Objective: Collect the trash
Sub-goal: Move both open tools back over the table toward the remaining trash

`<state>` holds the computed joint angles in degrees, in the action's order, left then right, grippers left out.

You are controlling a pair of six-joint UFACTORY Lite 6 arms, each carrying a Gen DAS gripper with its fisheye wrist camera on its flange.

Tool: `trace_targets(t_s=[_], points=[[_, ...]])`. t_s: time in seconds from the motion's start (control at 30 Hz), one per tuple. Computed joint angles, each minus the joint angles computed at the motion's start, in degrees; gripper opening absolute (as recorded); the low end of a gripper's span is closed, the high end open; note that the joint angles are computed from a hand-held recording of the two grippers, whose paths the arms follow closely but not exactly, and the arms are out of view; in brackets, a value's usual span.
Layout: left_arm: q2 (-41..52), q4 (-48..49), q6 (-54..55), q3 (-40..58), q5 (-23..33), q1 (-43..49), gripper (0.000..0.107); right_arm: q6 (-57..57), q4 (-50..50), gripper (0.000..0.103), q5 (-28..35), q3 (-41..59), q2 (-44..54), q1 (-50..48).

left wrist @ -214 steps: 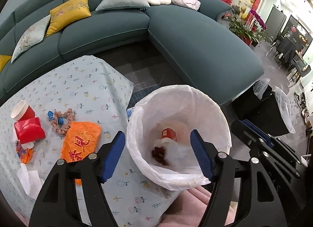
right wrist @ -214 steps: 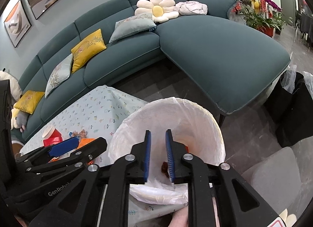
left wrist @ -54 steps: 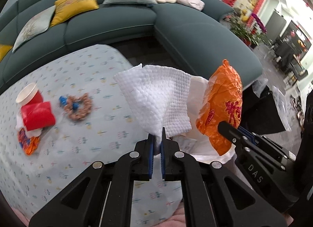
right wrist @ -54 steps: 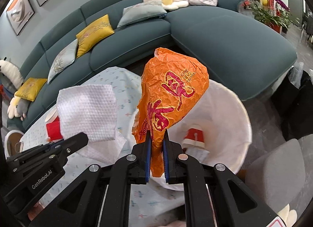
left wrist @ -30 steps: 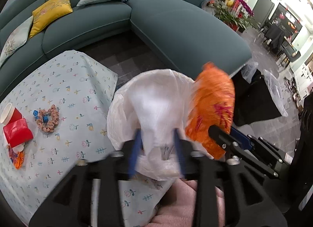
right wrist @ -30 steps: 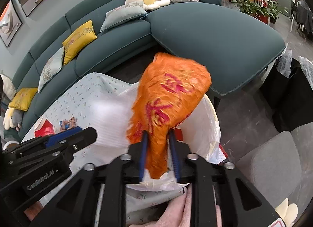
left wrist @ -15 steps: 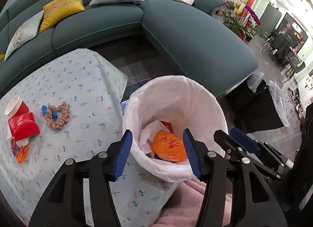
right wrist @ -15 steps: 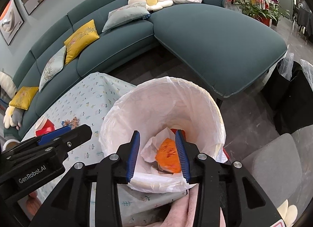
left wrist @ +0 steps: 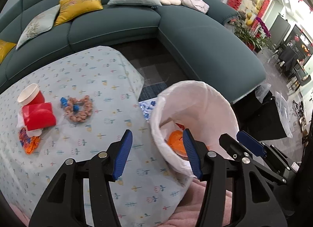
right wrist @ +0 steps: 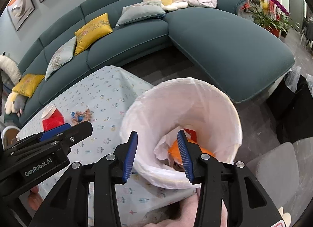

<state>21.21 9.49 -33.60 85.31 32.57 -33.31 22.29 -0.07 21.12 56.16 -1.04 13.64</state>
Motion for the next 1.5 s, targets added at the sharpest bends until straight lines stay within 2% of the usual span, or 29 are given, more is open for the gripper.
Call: trace_targets(t_s=[0.27, 0.5, 0.67, 0.9, 0.97, 1.27, 1.5], points=[[-8.9, 0.3, 0.4, -11.2, -2.3, 6.0, 0.051, 9.6, -7.5, 0.042, 2.1, 5.2, 3.2, 8.0], [-16.4, -3.6, 6.1, -20.3, -3.7, 14.7, 0.051, 16.7, -12.7, 0.042, 4.3, 12.1, 8.2, 15.6], [-21.1, -6.5, 11.1, -26.1, -4.5, 21.5, 0.062, 20.0, -15.0, 0.042, 6.2, 18.0, 13.1, 20.9], [-24.2, -14.7, 23.6, -31.9, -5.7, 33.9, 0.068, 22.4, -15.6, 0.048, 7.9, 26.5, 20.9, 26.2], [-24.1, -17.5, 27.9, -32.9, -6.1, 37.9, 0.072, 22.3, -15.1, 0.048, 8.3, 29.1, 23.3, 27.2], [-15.8, -30.2, 46.7, -31.0, -6.5, 52.6, 0.073, 19.8, -10.8, 0.048, 11.4, 45.1, 38.4, 28.9], [-4.3, -33.1, 52.6, -24.0, -7.2, 58.5, 0.070, 17.3, -8.1, 0.048, 16.6, 62.8, 52.6, 28.1]])
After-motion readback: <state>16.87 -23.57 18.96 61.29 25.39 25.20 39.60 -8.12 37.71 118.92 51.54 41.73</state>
